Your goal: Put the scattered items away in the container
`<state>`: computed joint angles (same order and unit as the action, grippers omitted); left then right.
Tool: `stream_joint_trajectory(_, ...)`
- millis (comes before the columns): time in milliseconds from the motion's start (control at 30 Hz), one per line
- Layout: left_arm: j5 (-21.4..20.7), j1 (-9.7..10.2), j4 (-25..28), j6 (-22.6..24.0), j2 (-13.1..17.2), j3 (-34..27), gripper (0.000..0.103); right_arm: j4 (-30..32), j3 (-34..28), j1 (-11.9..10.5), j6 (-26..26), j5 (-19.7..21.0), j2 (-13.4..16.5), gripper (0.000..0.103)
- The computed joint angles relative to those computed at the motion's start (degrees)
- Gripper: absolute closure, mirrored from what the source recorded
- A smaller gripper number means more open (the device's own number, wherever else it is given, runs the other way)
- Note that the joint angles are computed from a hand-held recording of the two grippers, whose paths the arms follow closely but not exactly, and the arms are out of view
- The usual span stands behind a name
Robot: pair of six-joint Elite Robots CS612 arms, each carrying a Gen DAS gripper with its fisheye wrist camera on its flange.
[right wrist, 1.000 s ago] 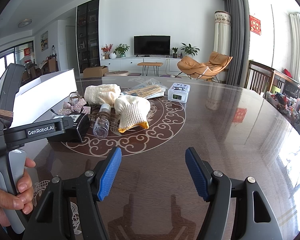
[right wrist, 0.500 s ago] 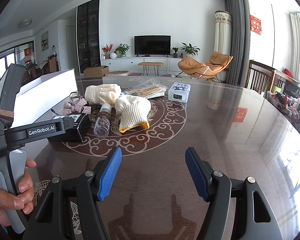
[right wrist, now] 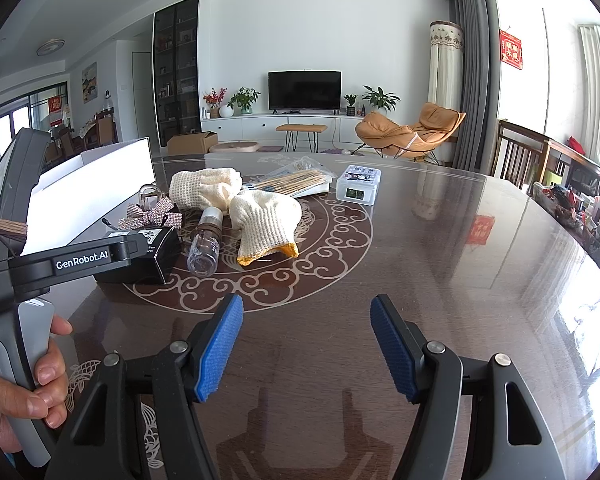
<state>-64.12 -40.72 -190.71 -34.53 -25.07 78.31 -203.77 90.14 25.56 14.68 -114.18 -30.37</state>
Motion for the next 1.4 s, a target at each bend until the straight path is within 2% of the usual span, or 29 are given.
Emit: stream_joint_trajectory(1400, 0.2, 0.00, -0.5, -0.2, 0.0, 0.1, 0.000, 0.1, -0.2, -0.1, 0.4, 0.9, 0.0, 0.035)
